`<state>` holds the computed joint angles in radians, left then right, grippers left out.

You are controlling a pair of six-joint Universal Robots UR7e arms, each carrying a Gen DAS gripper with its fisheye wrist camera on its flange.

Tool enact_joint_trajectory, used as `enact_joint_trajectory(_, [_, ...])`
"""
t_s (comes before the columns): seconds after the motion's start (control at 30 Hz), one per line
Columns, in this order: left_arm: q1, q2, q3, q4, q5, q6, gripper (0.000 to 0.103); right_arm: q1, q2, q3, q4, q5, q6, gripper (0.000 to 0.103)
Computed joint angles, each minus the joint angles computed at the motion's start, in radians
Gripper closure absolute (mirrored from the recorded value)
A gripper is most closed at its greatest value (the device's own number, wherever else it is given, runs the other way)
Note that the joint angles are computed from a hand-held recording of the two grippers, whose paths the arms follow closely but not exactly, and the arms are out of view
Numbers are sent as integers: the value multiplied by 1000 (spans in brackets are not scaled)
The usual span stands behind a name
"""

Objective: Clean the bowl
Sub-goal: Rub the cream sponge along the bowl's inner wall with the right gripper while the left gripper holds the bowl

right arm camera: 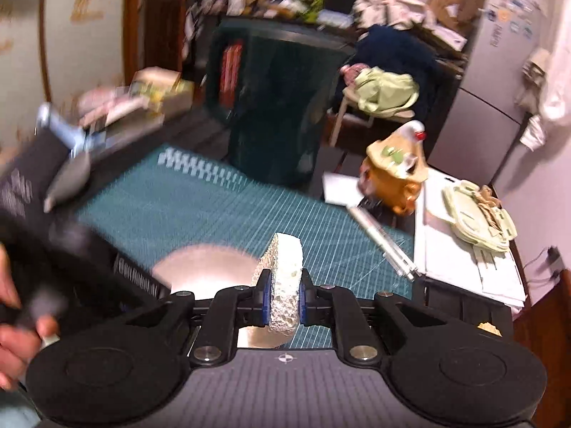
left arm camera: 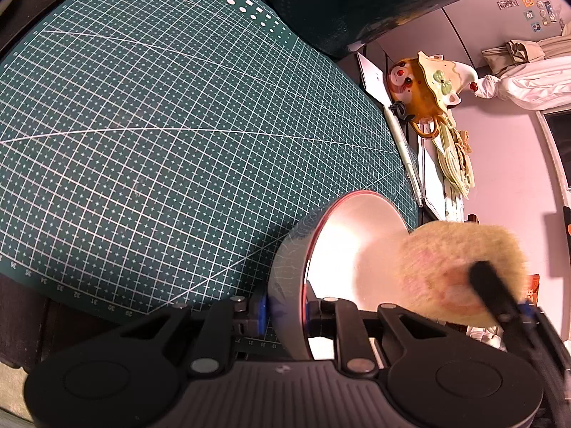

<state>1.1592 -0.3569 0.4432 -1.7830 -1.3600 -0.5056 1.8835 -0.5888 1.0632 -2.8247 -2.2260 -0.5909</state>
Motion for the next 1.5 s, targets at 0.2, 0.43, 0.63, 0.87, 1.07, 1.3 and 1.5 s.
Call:
enact_joint_trajectory(0.2, [0,-1,4,-10,0,4,85,-24,-8,-18,177,86,101,90])
enact_joint_trajectory(0.43, [4,26,-51,24,-20,47,83,-26,15,-33,208,40,99,90])
enact_joint_trajectory(0.63, [-10,70,-136,89,24,19,86,-29,-5,-17,198,49,129,90])
enact_joint_trajectory(0.87, [-4,136,-266,158,1,68,85,-35,-11,-17,207,69,141,90])
enact_joint_trajectory(1.07, [-1,79,-138,59,-11,84,83,-38,-16,-17,213,80,158,90])
enact_joint_trajectory(1.3, [-8,103,-182,85,3,150,83,-35,-10,-23,224,76,158,90])
enact_joint_trajectory(1.5, [-13,94,-148,47,16,157,82,-34,-3,-31,228,65,160,90])
